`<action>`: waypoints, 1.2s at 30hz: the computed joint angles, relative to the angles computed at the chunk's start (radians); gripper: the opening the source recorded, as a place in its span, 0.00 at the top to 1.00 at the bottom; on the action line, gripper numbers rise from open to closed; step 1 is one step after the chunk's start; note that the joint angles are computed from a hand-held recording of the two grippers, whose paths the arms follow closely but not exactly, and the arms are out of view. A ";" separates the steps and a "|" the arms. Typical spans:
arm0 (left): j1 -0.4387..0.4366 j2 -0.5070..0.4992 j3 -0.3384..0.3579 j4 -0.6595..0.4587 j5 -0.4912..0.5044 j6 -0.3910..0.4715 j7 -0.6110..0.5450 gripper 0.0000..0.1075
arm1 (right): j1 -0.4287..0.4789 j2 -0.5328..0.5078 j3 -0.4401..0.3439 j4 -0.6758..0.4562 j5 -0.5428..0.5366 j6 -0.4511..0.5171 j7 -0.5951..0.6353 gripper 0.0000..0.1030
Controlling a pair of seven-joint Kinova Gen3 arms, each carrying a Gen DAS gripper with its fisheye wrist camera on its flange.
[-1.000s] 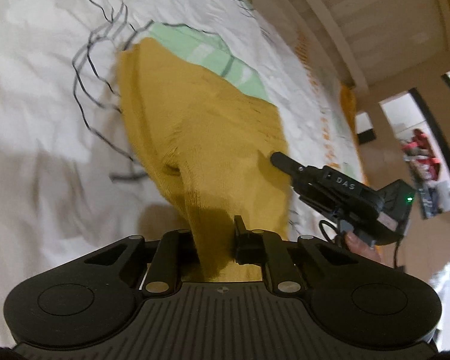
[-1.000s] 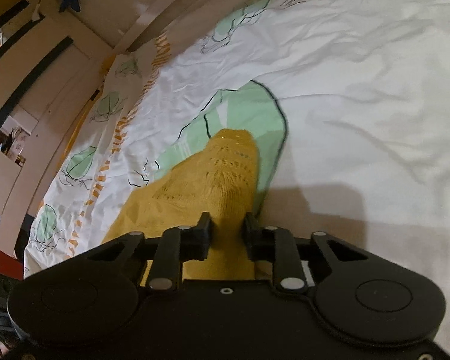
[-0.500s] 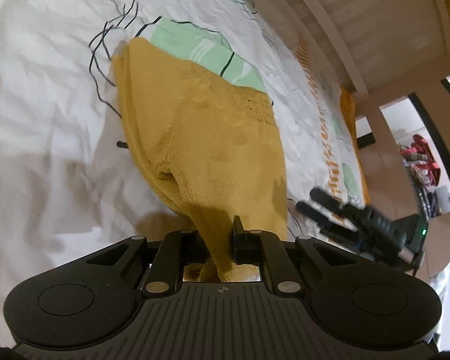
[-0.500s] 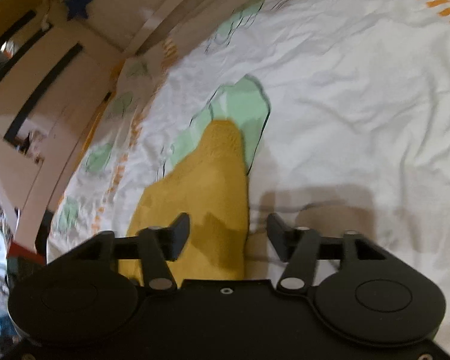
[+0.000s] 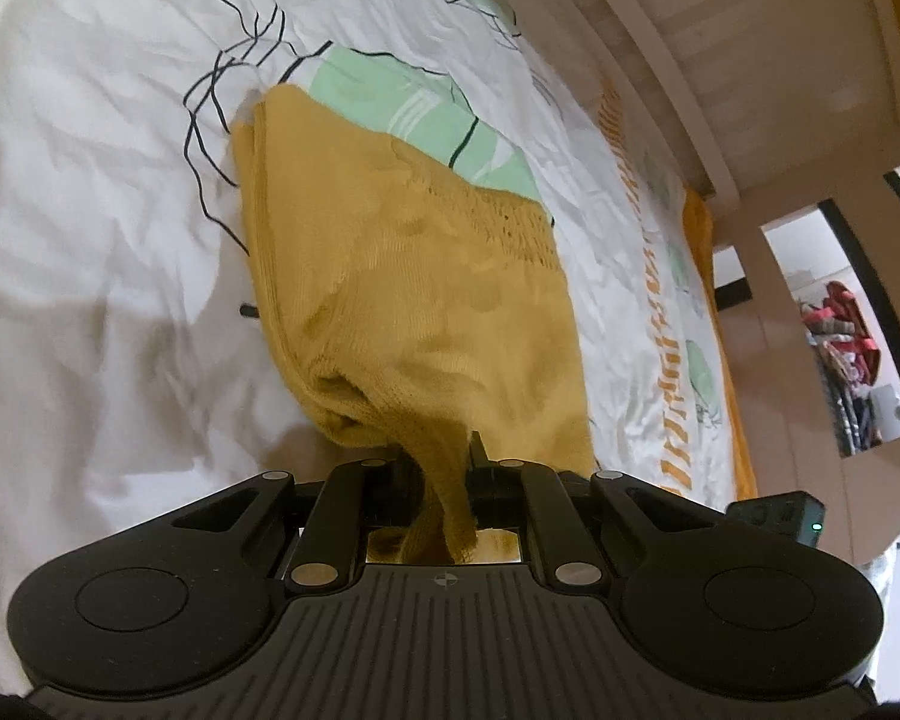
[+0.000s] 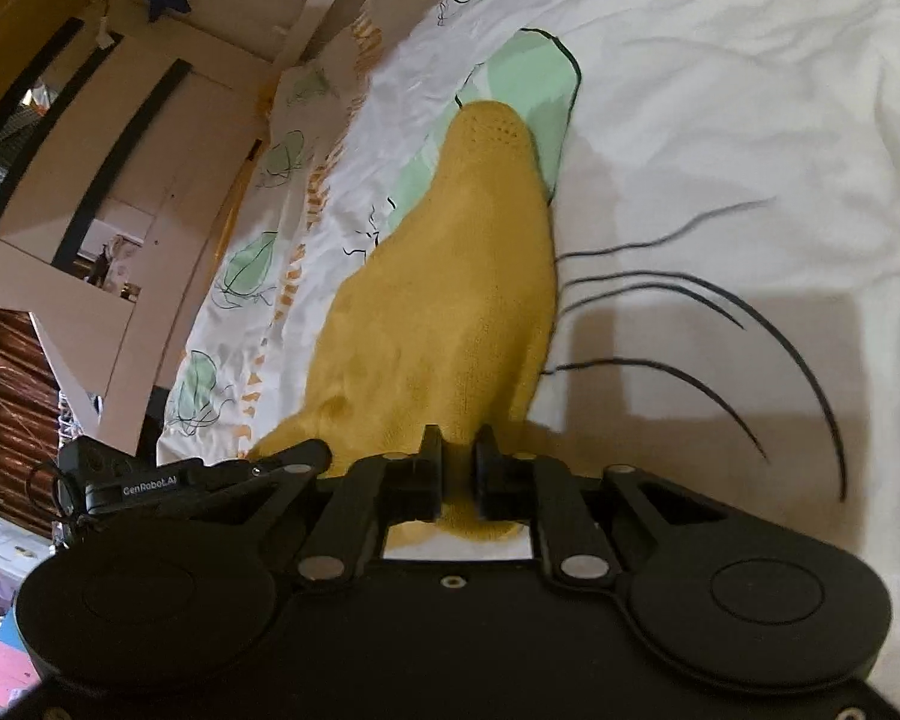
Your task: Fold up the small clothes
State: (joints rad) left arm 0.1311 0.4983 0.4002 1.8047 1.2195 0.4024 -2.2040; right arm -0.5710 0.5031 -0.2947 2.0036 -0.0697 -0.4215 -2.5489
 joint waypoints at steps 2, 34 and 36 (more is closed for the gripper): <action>-0.014 -0.008 0.011 0.003 0.008 0.001 -0.007 0.89 | 0.061 -0.024 -0.058 0.017 0.039 -0.020 -0.054 0.81; 0.026 0.036 0.031 0.001 -0.117 -0.081 0.203 0.56 | 0.115 0.086 -0.030 -0.159 0.087 0.080 0.095 0.26; -0.024 0.067 0.099 -0.003 -0.088 -0.099 0.154 0.56 | 0.139 0.105 -0.055 -0.182 0.117 0.098 0.092 0.25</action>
